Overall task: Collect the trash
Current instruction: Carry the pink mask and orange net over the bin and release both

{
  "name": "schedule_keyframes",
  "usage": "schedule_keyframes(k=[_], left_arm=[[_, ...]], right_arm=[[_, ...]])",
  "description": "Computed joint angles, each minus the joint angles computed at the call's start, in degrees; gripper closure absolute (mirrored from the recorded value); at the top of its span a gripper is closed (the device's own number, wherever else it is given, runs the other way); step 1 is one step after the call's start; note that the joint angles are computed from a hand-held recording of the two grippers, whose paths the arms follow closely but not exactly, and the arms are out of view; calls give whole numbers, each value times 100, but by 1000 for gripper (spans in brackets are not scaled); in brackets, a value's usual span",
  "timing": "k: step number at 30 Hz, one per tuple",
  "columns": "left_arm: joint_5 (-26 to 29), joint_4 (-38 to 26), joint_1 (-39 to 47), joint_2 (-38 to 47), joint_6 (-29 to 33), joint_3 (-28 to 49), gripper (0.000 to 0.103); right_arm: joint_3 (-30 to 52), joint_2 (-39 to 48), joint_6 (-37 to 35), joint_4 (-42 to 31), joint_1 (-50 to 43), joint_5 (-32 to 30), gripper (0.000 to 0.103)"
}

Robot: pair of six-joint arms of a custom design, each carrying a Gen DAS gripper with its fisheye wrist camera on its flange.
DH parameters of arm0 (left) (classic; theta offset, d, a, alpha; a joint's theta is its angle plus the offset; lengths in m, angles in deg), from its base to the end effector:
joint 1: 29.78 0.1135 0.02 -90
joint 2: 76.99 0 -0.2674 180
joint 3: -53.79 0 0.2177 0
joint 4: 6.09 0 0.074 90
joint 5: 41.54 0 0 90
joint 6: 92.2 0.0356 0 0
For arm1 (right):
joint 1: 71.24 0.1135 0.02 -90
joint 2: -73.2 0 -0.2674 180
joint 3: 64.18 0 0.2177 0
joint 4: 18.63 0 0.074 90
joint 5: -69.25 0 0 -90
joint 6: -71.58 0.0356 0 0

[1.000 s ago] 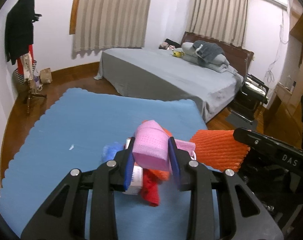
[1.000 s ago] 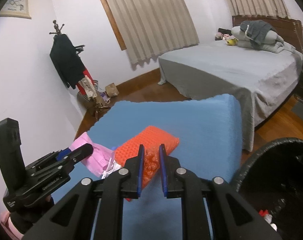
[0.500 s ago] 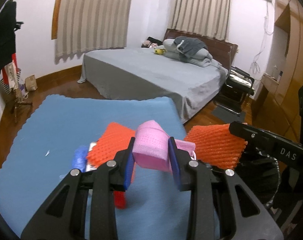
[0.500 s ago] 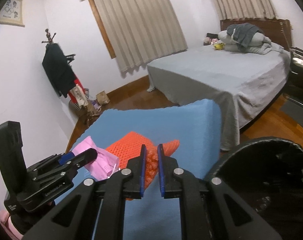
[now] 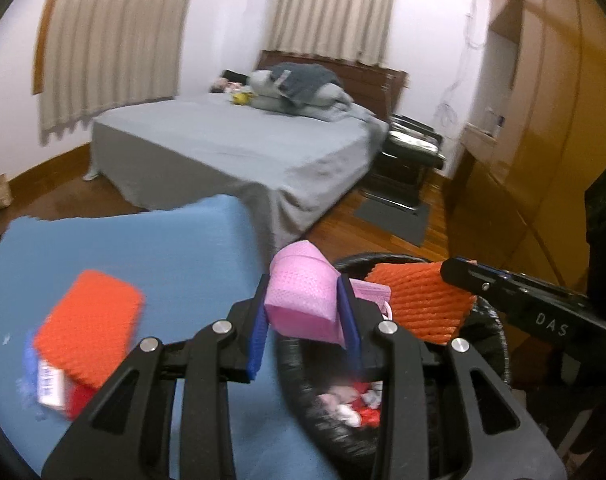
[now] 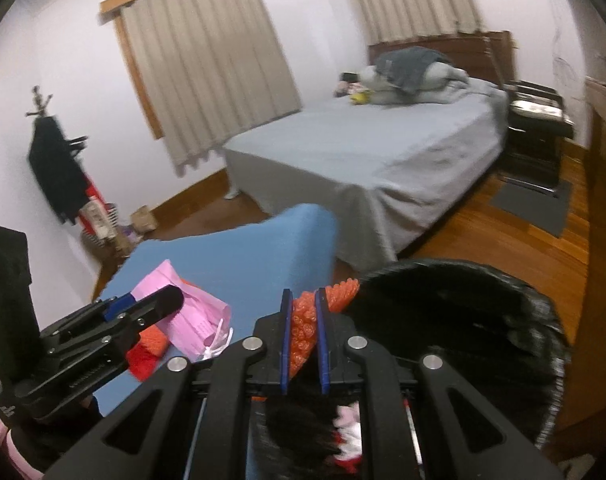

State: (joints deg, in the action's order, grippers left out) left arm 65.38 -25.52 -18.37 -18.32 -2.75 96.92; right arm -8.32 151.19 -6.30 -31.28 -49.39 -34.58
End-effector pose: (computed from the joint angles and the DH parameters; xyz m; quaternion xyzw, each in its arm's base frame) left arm 0.1778 0.0253 0.2217 -0.0238 0.8795 -0.0867 0.4673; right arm 0.2337 0.1029 0.2311 -0.1302 0.8718 0.2364 0.4088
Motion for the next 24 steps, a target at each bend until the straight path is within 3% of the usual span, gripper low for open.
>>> schedule_keyframes(k=[5, 7, 9, 12, 16, 22, 24], left_arm=[[-560, 867, -1277, 768, -400, -97, 61], [-602, 1050, -1527, 1028, -441, -86, 59], [-713, 1243, -1729, 1246, -501, -107, 50], [-798, 1393, -1864, 1417, -577, -123, 47], [-802, 1354, -1669, 1250, -536, -212, 40], [-732, 1014, -966, 644, -344, -356, 20], [-555, 805, -540, 428, -175, -364, 19]], right_arm=[[-215, 64, -290, -42, -818, -190, 88], [-294, 78, -336, -24, -1024, -224, 87], [-370, 88, -411, -7, -1260, -285, 82], [-454, 79, -520, 18, -1524, -384, 76], [-487, 26, -512, 38, -1495, -272, 55], [-560, -152, -255, 129, -1074, 145, 13], [-602, -203, -198, 227, -926, 294, 6]])
